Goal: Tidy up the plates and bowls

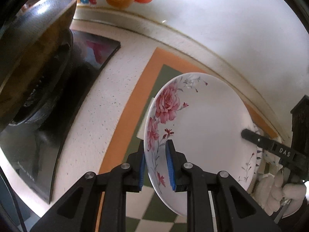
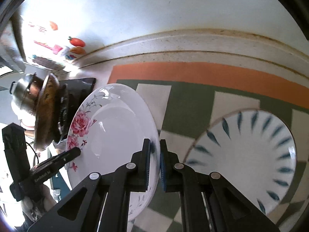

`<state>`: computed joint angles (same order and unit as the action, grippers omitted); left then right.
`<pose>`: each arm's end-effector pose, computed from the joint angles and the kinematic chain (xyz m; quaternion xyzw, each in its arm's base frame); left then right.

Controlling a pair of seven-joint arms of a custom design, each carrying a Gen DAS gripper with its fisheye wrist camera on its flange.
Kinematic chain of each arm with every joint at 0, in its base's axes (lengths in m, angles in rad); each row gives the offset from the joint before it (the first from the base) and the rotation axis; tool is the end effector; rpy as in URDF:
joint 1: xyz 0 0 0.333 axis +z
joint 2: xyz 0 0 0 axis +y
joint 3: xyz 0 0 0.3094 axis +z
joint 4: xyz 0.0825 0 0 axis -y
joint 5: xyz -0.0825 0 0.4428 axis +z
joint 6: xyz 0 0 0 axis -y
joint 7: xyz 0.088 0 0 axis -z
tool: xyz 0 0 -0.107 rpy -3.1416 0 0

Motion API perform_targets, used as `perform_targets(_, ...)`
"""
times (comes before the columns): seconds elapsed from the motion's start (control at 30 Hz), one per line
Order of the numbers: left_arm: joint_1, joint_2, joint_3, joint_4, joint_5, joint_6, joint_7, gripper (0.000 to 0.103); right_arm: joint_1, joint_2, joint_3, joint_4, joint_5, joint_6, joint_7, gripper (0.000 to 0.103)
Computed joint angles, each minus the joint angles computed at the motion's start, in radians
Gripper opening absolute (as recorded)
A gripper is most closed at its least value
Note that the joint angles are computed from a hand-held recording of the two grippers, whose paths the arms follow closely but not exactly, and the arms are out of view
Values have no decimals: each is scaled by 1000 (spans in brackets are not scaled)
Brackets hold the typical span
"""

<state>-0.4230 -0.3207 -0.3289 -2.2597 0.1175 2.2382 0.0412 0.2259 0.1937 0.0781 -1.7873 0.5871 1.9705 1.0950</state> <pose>0.3934 -0.3728 0.4850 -0.8971 0.4070 -0.1652 0.0477 0.6299 0.2325 0.4227 -0.8372 0.4737 0.1800 0.2055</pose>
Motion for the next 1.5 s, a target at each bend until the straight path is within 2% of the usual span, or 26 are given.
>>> perform_targets(0.23,-31,44,-56,116,54,-65,-74,17,-53,-195,-52,-170,50,-44,-83,10)
perform_targets(0.4,-70,127,-92,219,105,-94,-125,17,-94,-326,-105,-286,53,-86,-134,10)
perform_targets(0.7,-163,301,-110,377,142,-120,-150,17,-191,-492,-191,-449,-15,-157,-218,10)
perform_targets(1.07,-236,446,-94,474,132,-124,-141,17,-276,-534,-221,-546,-100,-170,-273,10)
perform_targets(1.5,-251,513,-81,486,62,-108,-104,18,-288,-501,-206,-595,-145,-129,-273,10)
